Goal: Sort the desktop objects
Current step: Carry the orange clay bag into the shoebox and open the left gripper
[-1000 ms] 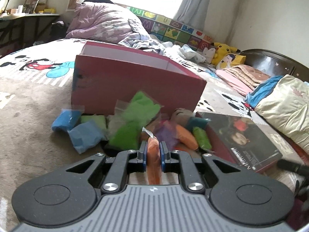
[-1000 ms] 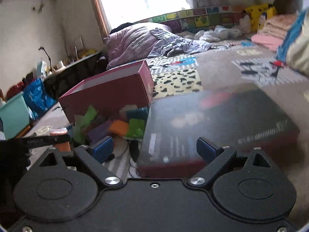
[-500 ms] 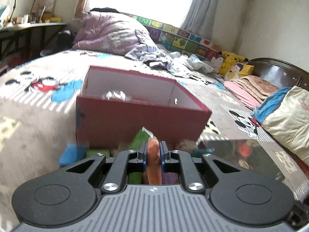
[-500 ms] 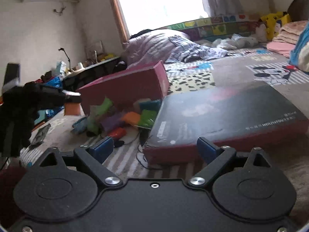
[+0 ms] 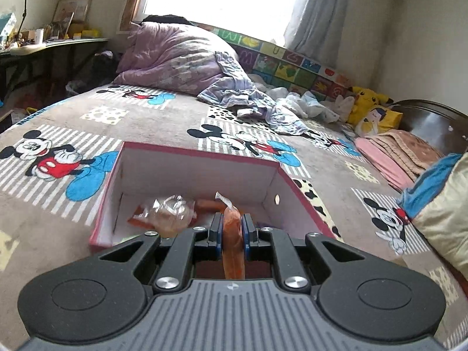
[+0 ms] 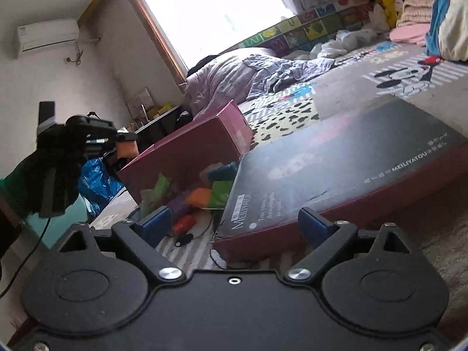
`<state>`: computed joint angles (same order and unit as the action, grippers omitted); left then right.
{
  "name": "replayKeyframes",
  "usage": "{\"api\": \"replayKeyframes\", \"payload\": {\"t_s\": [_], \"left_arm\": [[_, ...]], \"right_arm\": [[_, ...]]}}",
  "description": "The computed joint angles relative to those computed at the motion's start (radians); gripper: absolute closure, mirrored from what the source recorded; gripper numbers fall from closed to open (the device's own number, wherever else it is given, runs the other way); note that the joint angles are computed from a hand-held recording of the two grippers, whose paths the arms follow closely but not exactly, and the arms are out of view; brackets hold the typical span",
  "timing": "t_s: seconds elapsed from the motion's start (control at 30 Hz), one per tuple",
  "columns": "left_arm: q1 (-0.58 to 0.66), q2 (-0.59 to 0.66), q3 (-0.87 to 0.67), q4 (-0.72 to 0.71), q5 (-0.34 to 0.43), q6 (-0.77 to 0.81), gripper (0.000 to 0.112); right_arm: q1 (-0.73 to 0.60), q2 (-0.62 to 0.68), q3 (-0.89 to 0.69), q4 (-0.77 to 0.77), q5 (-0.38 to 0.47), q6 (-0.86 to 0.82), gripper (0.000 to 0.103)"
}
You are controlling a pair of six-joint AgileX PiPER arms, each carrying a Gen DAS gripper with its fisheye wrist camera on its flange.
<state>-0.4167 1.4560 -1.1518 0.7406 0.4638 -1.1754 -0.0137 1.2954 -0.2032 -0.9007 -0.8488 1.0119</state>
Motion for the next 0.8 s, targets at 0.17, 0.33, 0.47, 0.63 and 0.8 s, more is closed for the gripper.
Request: {"api": "replayKeyframes", "payload": {"t_s": [0.17, 0.33, 0.47, 0.63, 0.8], "left_arm": [[0.022, 0.135, -0.183, -0.094, 0.045, 0.129, 0.100], [0.040, 0.306, -0.405, -0.237, 0.147, 0.290, 0.100], [0.047, 0.456, -0.608, -0.317, 0.308, 0.397, 0.100], [0.040, 0.609, -0.825, -0.328, 0.515, 0.481, 0.100], [0.056, 0.678, -0.934, -0.407, 0.602, 0.543, 0.098]], "right_arm": [[-0.049, 0.042, -0.013, -0.041, -0.036, 0.048, 0.009], [-0.128, 0.085, -0.017, -0.092, -0.113, 0.093, 0.009], [-0.182, 0.119, -0.015, -0.111, -0.164, 0.113, 0.009], [-0.217, 0.141, -0.012, -0.118, -0.198, 0.131, 0.009], [-0.213, 0.142, -0.014, -0.119, -0.196, 0.138, 0.009]]}}
